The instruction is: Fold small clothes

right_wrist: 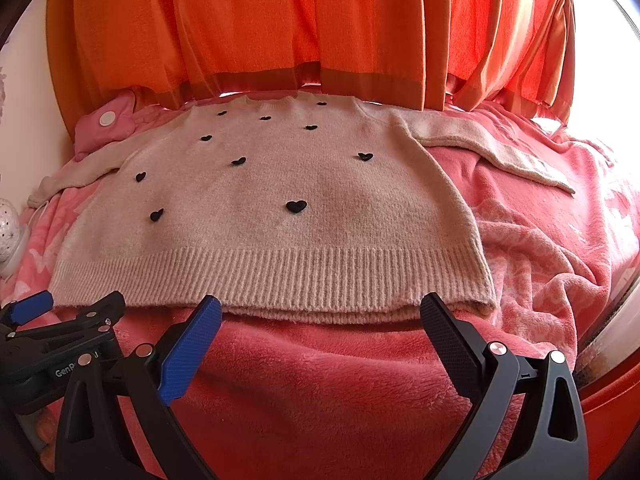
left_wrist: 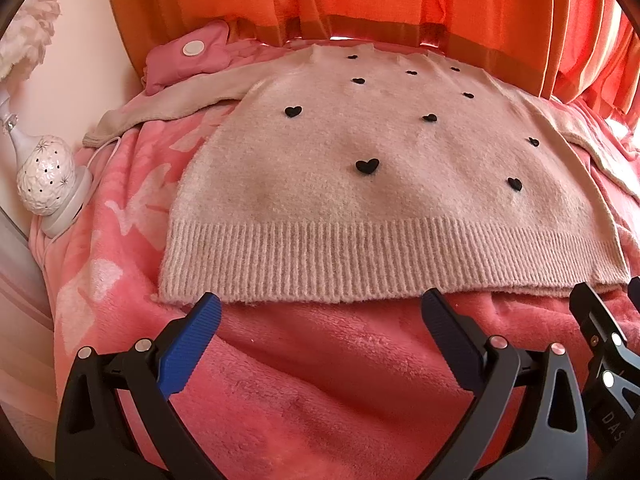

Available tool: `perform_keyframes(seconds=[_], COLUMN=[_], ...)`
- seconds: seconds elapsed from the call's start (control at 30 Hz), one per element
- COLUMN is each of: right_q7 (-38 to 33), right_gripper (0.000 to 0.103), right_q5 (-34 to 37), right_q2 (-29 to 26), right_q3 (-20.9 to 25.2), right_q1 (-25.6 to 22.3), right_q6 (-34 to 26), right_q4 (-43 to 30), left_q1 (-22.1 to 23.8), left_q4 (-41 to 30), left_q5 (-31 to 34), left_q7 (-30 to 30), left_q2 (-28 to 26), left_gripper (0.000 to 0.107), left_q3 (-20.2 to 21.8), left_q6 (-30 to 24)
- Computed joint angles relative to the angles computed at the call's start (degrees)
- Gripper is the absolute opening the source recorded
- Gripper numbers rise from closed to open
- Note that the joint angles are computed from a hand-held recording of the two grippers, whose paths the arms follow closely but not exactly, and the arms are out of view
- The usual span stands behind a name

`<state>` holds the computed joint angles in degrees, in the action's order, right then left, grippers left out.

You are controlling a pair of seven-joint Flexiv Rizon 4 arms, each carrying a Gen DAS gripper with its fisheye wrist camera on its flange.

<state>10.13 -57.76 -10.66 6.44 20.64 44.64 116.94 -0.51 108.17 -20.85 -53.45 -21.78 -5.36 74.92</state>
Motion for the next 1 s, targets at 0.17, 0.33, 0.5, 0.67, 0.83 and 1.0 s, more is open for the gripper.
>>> perform_keyframes(seconds=[0.17,0.33,0.5,0.67,0.83,1.0], right_q7=[0.0,0.1,0.1,0.0,-0.1,-0.1], right_gripper=[0.098,0.098,0.098,0.098,0.098,0.098], right_q5=[0.0,-0.1,-0.2,0.0,0.0,0.0], right_q2=[0.1,0.1,0.1,0.1,0.1,0.0], right_q3=[0.0,0.1,0.0,0.1,0.1,0.0], right_q1=[0.0,0.0,0.0,0.0,0.0,0.0], right_q6=[-0.1,-0.1,-0.1,-0.1,-0.1,-0.1], right_q4=[0.0,0.1,0.1,0.1,0.0,-0.1], left_q1=[-0.2,-0.3,-0.1,-0.3,-0.6,-0.3], left_q4=[0.1,0.0,0.1,0.1,-0.1,0.2], left_q5=[0.3,0.5,0.2,0.4,0.9,0.7], left_q7=[-0.2,-0.4,-0.1,-0.4,-0.8,-0.7], left_q2=[0.0,0.0,0.0,-0.1,-0.3,-0.3], left_gripper=[0.098,0.098,0.098,0.098,0.098,0.098], left_q3=[0.0,0.1,-0.3,-0.1,0.2,-0.1], left_q6=[0.1,0.0,0.1,0.1,0.2,0.4])
